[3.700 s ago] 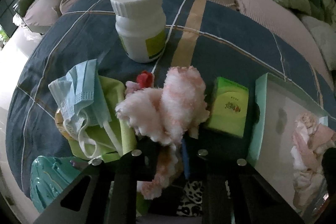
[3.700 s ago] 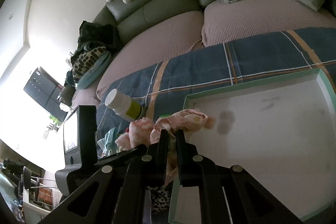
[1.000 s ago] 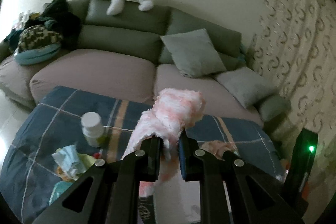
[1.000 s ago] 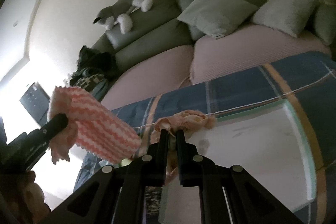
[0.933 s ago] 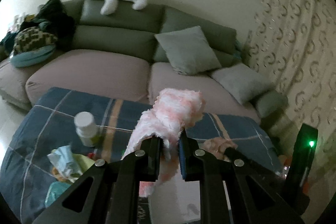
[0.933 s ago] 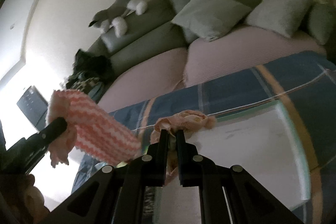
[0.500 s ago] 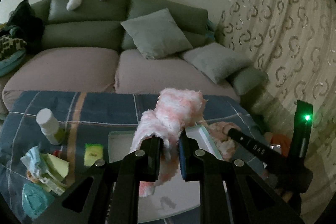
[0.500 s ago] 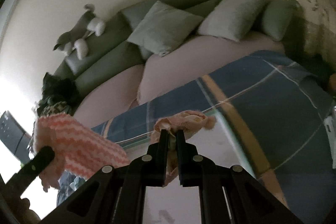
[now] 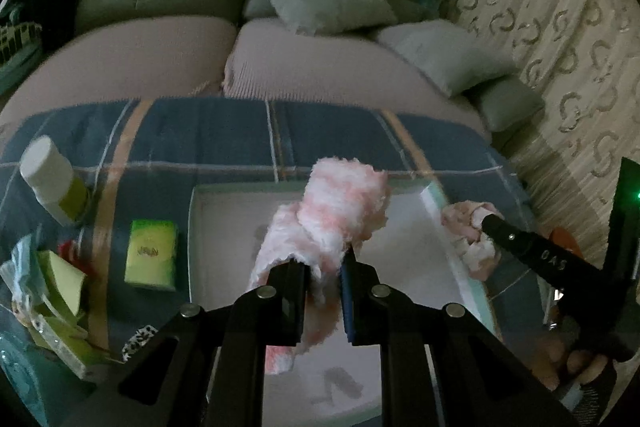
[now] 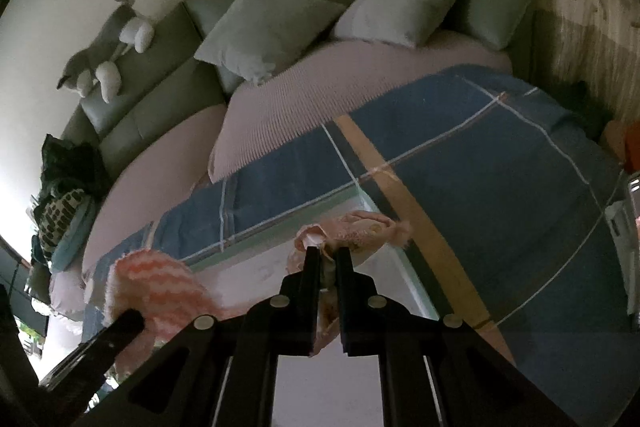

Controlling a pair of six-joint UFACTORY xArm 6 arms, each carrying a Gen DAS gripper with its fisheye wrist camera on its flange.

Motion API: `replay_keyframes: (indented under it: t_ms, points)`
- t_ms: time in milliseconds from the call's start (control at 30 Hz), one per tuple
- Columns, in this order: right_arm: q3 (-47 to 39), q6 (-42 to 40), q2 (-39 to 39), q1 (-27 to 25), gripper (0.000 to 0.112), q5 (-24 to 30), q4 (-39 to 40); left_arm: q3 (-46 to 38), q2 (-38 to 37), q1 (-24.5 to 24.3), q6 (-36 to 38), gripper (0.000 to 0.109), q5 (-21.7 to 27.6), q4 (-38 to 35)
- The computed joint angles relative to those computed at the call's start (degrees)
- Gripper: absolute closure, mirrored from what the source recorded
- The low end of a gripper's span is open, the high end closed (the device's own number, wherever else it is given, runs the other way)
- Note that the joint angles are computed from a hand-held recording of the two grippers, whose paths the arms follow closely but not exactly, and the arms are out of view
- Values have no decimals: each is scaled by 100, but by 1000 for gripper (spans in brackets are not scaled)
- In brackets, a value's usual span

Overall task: Organize soft objects
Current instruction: 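Lower towel and cloth into the white tray and open both tools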

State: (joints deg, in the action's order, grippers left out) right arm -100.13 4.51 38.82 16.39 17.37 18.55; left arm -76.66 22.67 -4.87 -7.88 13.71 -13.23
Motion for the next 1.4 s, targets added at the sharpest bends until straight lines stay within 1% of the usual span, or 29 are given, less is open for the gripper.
replay_keyframes:
  t_ms: [167, 300, 367, 400, 500, 600, 667, 700, 767, 800, 867, 1000, 1033, 1100, 1133, 1267, 1300, 1367, 1400]
  points:
    - [-589, 29, 478, -6, 104, 471, 1, -332, 396, 49, -122, 93, 390, 46]
    - [-950, 247, 757, -3, 104, 779, -299, -495, 590, 46, -211, 93, 631, 67]
    - [-1052, 287, 831, 2, 104, 874, -375, -610, 693, 55, -325, 93, 728, 216]
    - [-1100, 310, 865, 8, 102, 926, -412, -652, 744, 57, -423, 93, 770, 321]
    - [-1258, 515, 962, 33, 102, 1095, -741, -805, 888, 65, -573, 90, 980, 459]
    - [-1242, 594, 937, 54, 100, 1104, -891, -799, 864, 59, -766, 78, 1017, 690]
    - [-1192, 594, 892, 60, 100, 1049, -887, -784, 832, 70, -851, 65, 992, 805]
    - [-1148, 610, 857, 65, 100, 1016, -920, -737, 779, 71, -895, 63, 964, 848]
    - [-1150, 641, 846, 71, 100, 1006, -973, -663, 711, 75, -953, 53, 913, 906]
    - [-1126, 655, 823, 74, 100, 994, -987, -613, 663, 83, -1005, 50, 870, 965]
    - [-1113, 662, 800, 77, 100, 976, -982, -510, 555, 103, -1162, 40, 774, 1138]
    - [-1091, 697, 766, 85, 100, 958, -1038, -356, 399, 142, -1325, 39, 624, 1313]
    - [-1064, 679, 747, 87, 98, 948, -1024, -312, 357, 156, -1417, 38, 585, 1408]
    - [-1065, 682, 740, 93, 96, 957, -1034, -283, 320, 176, -1563, 32, 556, 1551]
    - [-1074, 692, 744, 95, 95, 963, -1057, -258, 300, 186, -1622, 28, 521, 1597]
    - [-1081, 744, 740, 106, 92, 973, -1156, -226, 273, 230, -1846, 27, 422, 1807]
    - [-1070, 752, 732, 109, 90, 966, -1177, -213, 265, 240, -1909, 27, 399, 1873]
    - [-1058, 813, 723, 119, 82, 948, -1260, -127, 200, 266, -2014, 25, 347, 1993]
    - [-1062, 832, 724, 128, 71, 950, -1296, -113, 187, 283, -2106, 23, 333, 2090]
